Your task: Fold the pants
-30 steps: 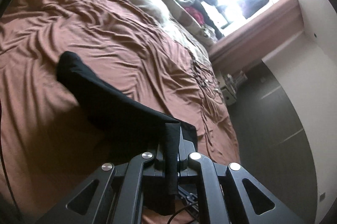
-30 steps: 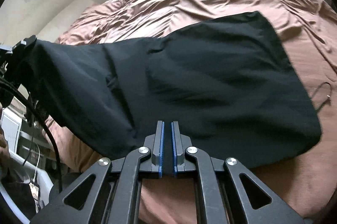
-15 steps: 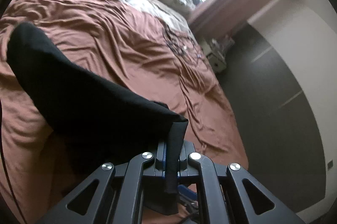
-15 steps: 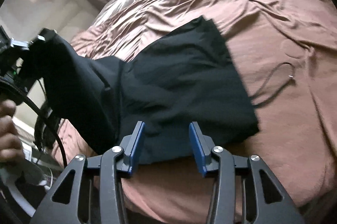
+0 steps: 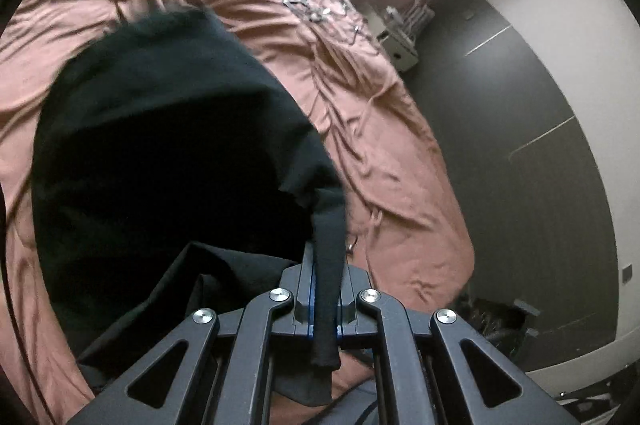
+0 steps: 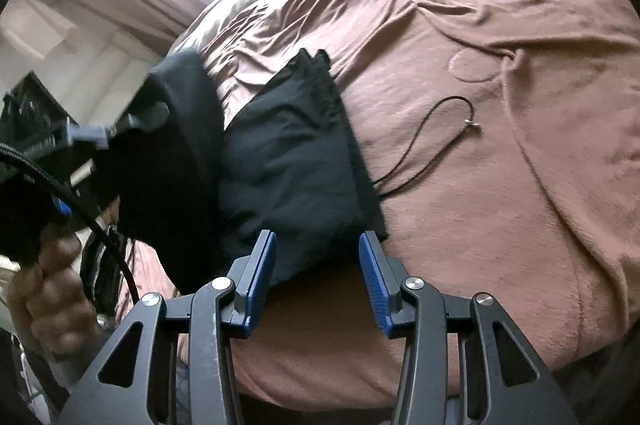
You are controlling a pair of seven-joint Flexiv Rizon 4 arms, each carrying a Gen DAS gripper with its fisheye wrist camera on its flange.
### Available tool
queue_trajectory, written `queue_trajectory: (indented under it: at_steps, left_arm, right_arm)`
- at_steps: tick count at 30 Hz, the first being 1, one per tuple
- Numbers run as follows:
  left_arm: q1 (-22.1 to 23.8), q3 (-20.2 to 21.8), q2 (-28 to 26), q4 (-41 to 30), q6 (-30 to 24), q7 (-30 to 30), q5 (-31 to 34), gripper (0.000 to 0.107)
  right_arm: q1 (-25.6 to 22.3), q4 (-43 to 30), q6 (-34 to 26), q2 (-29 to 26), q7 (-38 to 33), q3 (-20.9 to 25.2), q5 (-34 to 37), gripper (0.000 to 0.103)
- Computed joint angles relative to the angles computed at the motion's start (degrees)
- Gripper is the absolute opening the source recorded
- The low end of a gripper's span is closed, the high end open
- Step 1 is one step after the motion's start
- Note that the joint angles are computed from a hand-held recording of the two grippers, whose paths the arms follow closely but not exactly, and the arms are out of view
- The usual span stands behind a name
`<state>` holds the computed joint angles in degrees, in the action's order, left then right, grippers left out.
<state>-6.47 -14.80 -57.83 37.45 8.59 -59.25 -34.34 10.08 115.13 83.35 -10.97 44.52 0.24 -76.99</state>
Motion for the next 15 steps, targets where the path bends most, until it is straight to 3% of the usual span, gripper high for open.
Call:
queue_trajectory:
  at_steps: [4, 9, 15]
  left_arm:
    - [1.0, 0.3, 2.5, 6.0, -0.4, -0.4, -0.2, 0.006]
    - [2.2, 0.6, 7.9, 16.3, 2.9, 1.9, -1.3, 0.006]
    - [2.9, 1.1, 12.3, 23.9, 4.8, 3.8, -2.4, 0.006]
  right_arm:
    - [-1.3, 1.1, 1.7, 1.0, 5.3, -0.4, -4.7, 0.041]
    - [-3.5, 1.4, 3.4, 1.4, 10.5, 0.1, -10.0, 0.041]
    - [-6.5, 1.0, 4.5, 1.6, 16.3, 1.7, -16.2, 0.041]
